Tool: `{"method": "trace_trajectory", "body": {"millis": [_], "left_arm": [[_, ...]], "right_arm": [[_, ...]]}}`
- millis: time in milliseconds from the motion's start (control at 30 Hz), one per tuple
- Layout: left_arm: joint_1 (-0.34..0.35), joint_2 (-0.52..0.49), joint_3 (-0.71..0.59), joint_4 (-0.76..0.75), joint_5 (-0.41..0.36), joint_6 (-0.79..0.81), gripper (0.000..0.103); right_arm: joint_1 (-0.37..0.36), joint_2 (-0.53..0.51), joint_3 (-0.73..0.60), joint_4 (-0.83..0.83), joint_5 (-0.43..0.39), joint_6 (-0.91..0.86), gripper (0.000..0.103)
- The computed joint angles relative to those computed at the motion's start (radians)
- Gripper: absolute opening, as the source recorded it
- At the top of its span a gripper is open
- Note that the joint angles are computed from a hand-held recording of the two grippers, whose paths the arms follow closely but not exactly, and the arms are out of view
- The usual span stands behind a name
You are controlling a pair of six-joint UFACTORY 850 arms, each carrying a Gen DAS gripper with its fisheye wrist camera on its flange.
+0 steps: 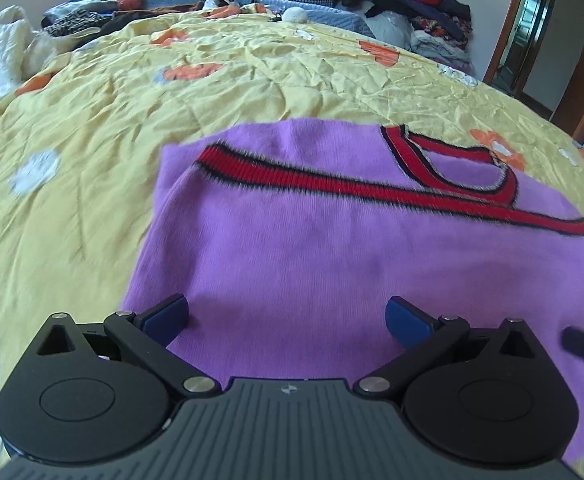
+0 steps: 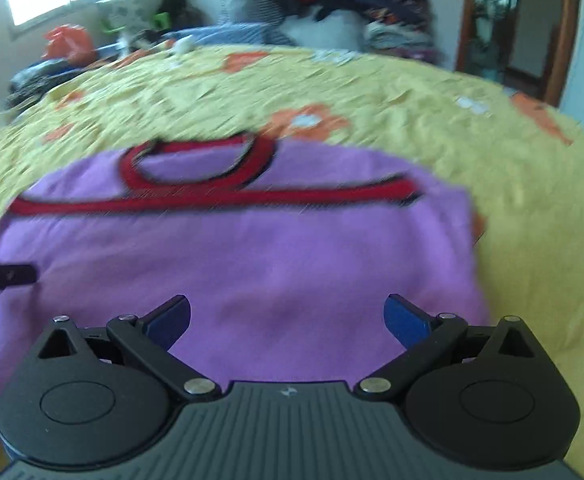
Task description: Fold small clothes
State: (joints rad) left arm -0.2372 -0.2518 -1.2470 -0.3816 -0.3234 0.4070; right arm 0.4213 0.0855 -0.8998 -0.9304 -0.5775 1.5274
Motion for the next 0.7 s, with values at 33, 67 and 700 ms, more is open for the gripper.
{"method": "trace_trajectory", "body": {"millis": [33,67,700], "left_arm": [[-0.002,0.019,0.026,0.037,0.011,-0.034,0.103],[-0.004,0.034,0.049,0.079,0.019,-0.066,0.103],[0.007,0.159,0.223,0.045,0.093,0.016,0.103]], "right_arm": [[0.017,0.001,0.01,-0.004,-0.01,0.013,0.103],[0.034,-0.002,0.017,-0.013,-0.031,0.02,0.103],[0.087,0.12,0.154,-0.078,-0.066,0.092,0.103]]}}
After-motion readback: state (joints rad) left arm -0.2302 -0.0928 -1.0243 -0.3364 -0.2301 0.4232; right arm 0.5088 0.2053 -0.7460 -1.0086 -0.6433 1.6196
